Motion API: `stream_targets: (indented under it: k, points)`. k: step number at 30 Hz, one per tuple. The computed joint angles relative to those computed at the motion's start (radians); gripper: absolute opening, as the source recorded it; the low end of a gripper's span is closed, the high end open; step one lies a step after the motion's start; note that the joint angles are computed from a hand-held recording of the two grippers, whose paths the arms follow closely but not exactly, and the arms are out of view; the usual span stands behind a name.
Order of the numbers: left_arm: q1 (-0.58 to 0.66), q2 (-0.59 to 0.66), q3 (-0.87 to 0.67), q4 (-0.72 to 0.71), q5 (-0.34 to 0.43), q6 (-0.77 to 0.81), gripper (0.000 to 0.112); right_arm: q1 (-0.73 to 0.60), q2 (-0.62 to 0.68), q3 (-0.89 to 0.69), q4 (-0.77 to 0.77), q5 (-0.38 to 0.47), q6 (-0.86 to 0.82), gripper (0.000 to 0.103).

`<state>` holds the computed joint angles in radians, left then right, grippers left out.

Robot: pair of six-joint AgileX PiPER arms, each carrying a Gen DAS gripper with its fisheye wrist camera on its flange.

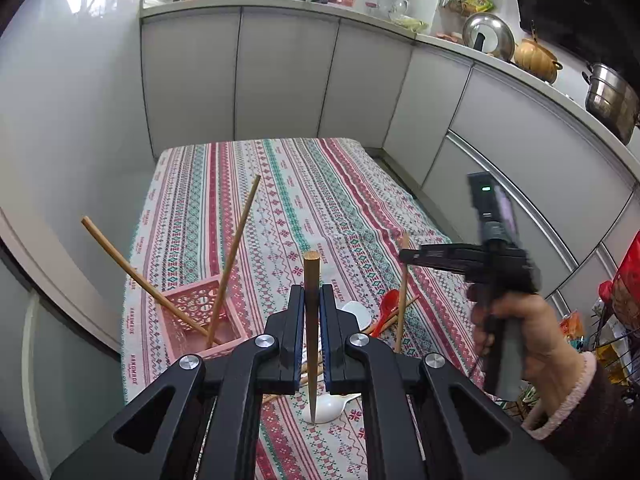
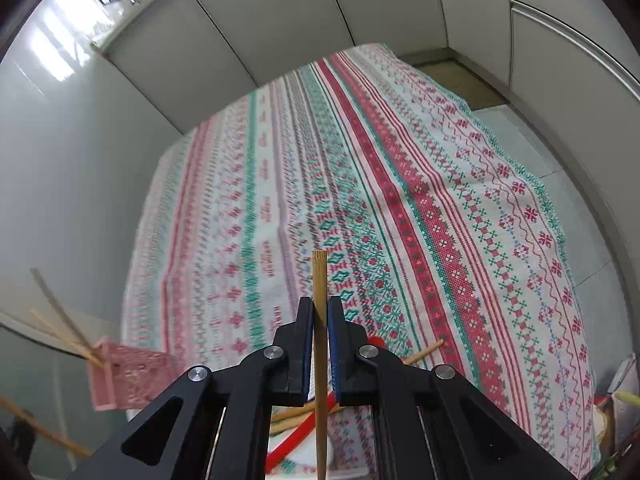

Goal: Organize utensils
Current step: 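Lift the chopstick upright with the left gripper and carry it to the holder, then lower the chopstick into the pink holder and open the left gripper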

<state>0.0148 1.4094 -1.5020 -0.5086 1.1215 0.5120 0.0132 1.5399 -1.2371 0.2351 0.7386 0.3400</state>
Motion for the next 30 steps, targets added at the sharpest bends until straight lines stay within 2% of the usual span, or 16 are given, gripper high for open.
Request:
stream_targets:
  k: [7,19,24,30]
  points:
    - [0.064,-0.036,0.008,-0.046,0.008,0.034,0.007,0.008,-0.21,0.059,-0.004,0.007,-0.034,0.007]
    - [0.201,-0.059,-0.058,-0.176,0.051,0.069,0.007,0.023,-0.401,0.07,0.038,-0.007,-0.088,0.007]
    - [0.272,-0.092,-0.072,-0.216,-0.011,0.066,0.007,0.078,-0.438,0.052,-0.011,-0.042,-0.045,0.007]
    - [0.326,-0.108,-0.053,-0.221,-0.126,0.032,0.007,0.132,-0.426,0.034,-0.038,-0.077,-0.01,0.007]
